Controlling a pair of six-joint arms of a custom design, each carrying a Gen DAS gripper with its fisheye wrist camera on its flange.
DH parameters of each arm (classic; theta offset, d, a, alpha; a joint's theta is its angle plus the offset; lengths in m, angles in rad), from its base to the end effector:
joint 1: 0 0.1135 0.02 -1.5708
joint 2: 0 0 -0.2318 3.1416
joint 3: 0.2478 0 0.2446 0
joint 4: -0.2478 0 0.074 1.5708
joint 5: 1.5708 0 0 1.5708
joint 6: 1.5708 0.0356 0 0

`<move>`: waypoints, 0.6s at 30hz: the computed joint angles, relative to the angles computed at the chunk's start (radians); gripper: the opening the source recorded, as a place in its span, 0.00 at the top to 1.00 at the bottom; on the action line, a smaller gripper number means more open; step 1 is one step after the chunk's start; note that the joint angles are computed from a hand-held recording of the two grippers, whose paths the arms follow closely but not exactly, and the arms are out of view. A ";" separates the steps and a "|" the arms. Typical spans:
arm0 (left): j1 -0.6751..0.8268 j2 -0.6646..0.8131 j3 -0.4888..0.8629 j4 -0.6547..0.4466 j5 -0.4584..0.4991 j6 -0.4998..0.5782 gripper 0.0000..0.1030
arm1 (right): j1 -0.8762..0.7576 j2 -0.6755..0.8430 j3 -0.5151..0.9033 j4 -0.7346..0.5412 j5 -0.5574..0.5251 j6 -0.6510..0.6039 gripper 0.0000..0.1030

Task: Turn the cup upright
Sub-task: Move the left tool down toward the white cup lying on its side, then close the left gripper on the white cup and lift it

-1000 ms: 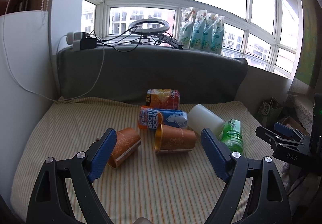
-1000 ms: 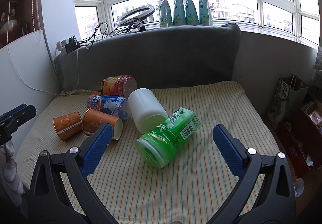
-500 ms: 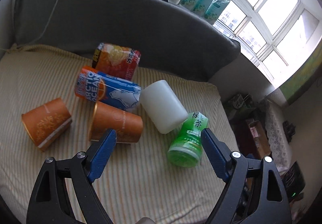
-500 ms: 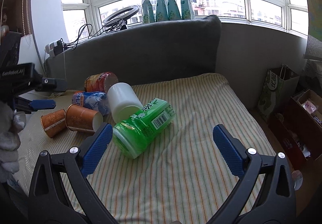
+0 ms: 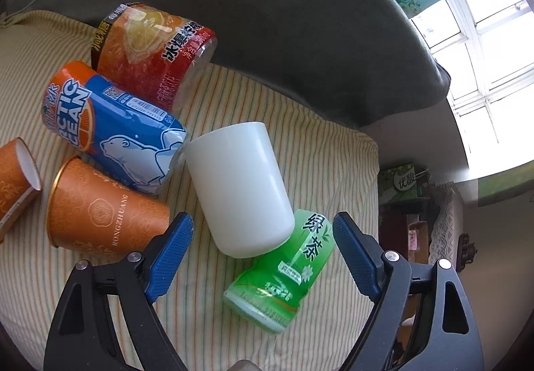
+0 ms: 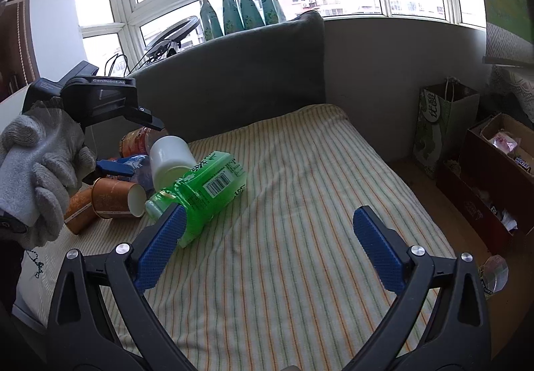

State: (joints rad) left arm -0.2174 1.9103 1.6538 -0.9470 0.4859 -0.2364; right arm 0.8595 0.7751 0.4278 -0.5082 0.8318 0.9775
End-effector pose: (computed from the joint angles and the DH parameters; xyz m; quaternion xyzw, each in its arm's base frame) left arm 0.3671 -0.0981 0.2315 0.0349 0.9547 -0.2703 0.1195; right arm 0.1257 0.1056 0.1774 0.1917 0.8470 0.0248 0.4951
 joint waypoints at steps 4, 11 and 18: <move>-0.037 0.033 0.035 0.004 -0.058 -0.022 0.17 | -0.031 -0.076 -0.055 -0.014 -0.025 0.004 0.01; -0.069 0.134 0.114 -0.006 -0.133 -0.076 0.19 | -0.080 -0.175 -0.114 -0.018 -0.066 -0.012 0.01; -0.079 0.212 0.170 -0.022 -0.170 -0.109 0.25 | -0.125 -0.223 -0.149 -0.002 -0.105 -0.040 0.01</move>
